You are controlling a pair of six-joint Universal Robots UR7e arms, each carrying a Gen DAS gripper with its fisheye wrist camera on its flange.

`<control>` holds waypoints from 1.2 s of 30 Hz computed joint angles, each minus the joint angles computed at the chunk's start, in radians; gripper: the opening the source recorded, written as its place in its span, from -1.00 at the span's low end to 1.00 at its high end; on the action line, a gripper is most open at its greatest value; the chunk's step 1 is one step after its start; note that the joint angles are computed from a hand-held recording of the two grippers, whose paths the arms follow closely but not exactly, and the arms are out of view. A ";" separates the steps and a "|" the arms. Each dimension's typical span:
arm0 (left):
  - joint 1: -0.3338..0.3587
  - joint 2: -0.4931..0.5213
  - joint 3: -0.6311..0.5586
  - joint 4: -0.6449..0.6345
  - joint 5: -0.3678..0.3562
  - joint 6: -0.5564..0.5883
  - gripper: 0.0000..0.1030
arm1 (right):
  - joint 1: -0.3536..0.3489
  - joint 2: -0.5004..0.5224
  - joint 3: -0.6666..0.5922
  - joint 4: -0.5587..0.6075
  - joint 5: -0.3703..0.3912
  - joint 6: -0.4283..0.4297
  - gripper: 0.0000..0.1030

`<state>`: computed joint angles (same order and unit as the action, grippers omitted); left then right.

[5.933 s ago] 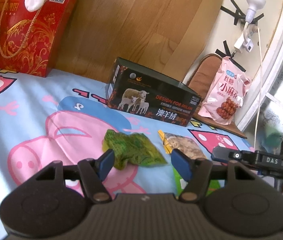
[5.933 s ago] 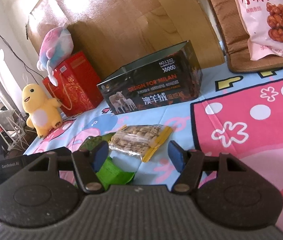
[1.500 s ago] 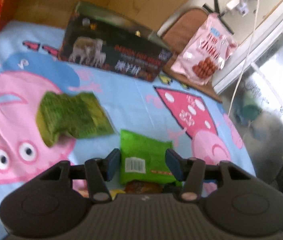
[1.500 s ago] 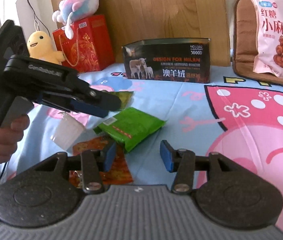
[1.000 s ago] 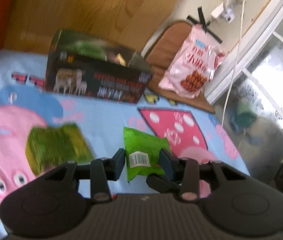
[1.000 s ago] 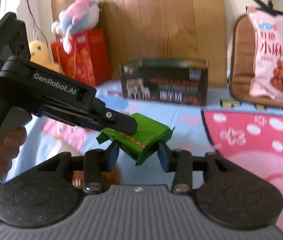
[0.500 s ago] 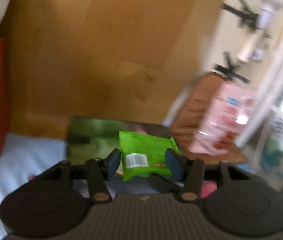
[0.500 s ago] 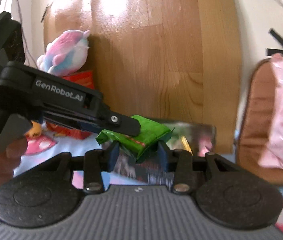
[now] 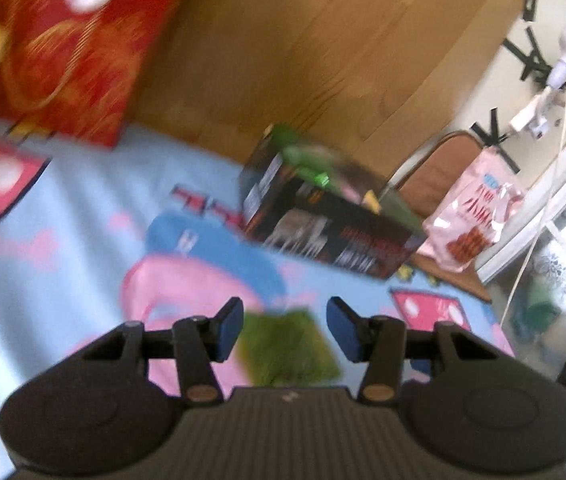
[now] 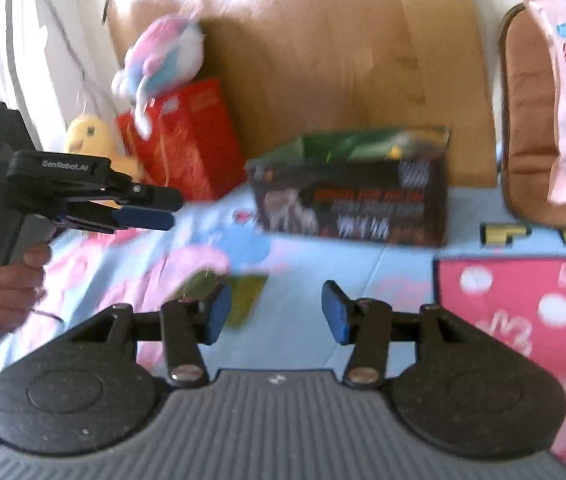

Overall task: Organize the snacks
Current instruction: 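Move the left gripper to the orange snack pack and grasp it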

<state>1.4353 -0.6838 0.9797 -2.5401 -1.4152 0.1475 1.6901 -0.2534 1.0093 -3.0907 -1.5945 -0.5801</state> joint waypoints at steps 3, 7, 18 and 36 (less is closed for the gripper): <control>0.012 -0.036 0.060 -0.008 -0.005 -0.021 -0.10 | 0.008 -0.014 0.045 0.001 -0.019 -0.006 0.02; 0.017 -0.071 0.132 -0.034 -0.046 -0.018 -0.10 | 0.016 -0.040 0.100 -0.009 -0.016 -0.001 0.03; 0.014 -0.147 0.272 -0.061 -0.101 -0.006 -0.04 | 0.046 -0.127 0.325 -0.063 -0.118 -0.193 0.50; -0.050 -0.075 0.182 0.074 -0.117 0.042 -0.04 | 0.038 -0.106 0.267 -0.147 -0.184 -0.144 0.08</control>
<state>1.3849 -0.7587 1.1618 -2.4665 -1.5325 0.1891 1.7276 -0.3597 1.2767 -3.2378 -1.7782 -0.7245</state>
